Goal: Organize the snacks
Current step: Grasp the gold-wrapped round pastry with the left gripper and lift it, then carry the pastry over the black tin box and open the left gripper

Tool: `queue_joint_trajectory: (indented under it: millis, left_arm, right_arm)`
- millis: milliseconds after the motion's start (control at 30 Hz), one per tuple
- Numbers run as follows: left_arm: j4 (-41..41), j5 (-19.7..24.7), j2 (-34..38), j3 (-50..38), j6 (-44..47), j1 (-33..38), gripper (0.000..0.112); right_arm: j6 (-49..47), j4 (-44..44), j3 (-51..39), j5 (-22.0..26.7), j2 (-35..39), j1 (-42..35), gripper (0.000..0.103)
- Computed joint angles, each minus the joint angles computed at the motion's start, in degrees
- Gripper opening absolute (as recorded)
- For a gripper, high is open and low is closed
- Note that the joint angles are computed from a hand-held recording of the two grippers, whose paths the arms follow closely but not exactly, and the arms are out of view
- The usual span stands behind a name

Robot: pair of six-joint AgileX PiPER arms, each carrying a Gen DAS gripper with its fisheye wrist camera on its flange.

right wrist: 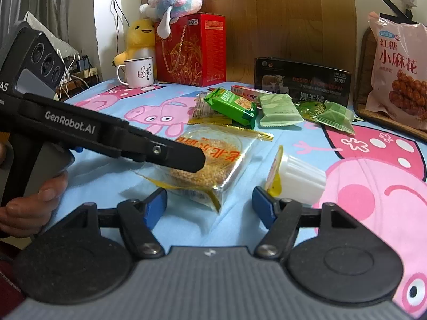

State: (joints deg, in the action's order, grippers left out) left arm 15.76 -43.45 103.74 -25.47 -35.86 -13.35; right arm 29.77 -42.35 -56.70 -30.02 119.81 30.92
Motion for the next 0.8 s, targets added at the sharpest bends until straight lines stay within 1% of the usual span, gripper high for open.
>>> queue_joint_trajectory:
  millis: [133,167,200,233,267,300,367,400,433,467,533,600,700,800]
  left_arm:
    - [-2.26,1.43,-0.48,-0.27,1.76,-1.25,0.07]
    - [-2.59,1.83,-0.57,-0.43,2.2,-1.51,0.066]
    - [-1.16,2.17,-0.46,-0.82,1.47,-1.24,0.057]
    - [0.33,2.64,-0.32,-1.33,0.71,-0.98,0.057]
    - [-0.18,3.0,-0.43,-1.46,1.15,-1.27,0.056]
    - [-1.78,3.54,-0.53,-1.66,2.27,-1.75,0.056]
    - [-3.28,4.42,-1.15,-1.7,2.61,-1.8,0.056]
    - [-3.25,4.89,-1.92,-1.5,2.07,-1.49,0.056]
    - [-3.22,5.48,-3.35,-1.06,1.55,-1.09,0.056]
    - [-3.35,5.91,-4.84,-0.54,1.51,-0.83,0.055]
    - [-3.32,7.95,-8.75,-0.37,1.67,-0.18,0.054]
    - [-2.73,11.61,-12.09,-2.16,1.36,0.54,0.054]
    - [-2.83,18.0,-13.48,-8.39,2.76,0.77,0.054]
    - [0.86,24.59,-10.63,-18.61,0.58,1.38,0.055]
  right_arm:
    - [-3.2,3.12,0.33,0.81,-0.19,0.79,0.071]
    - [-3.48,3.34,0.38,0.82,-0.22,0.82,0.07]
    - [-3.6,3.4,0.31,0.83,-0.21,0.84,0.065]
    - [-3.52,3.2,0.1,0.79,-0.1,0.8,0.061]
    - [-1.58,0.71,-0.62,0.73,0.15,0.54,0.051]
    - [-0.93,-0.27,-1.09,0.88,0.24,0.59,0.046]
    - [-0.95,-0.74,-2.81,3.36,0.34,1.52,0.044]
    - [0.99,-2.94,-3.62,4.27,0.23,1.55,0.043]
    - [5.22,-6.89,-4.98,4.77,0.22,1.32,0.043]
    - [10.21,-11.51,-5.99,4.41,0.01,0.78,0.043]
    - [15.44,-16.76,-7.12,2.78,-0.69,-0.15,0.043]
    - [20.59,-21.6,-9.29,1.15,-1.09,-1.23,0.043]
    - [29.46,-27.87,-14.77,-0.44,-0.41,-2.87,0.042]
    - [39.2,-34.6,-22.81,-0.29,1.91,-4.52,0.042]
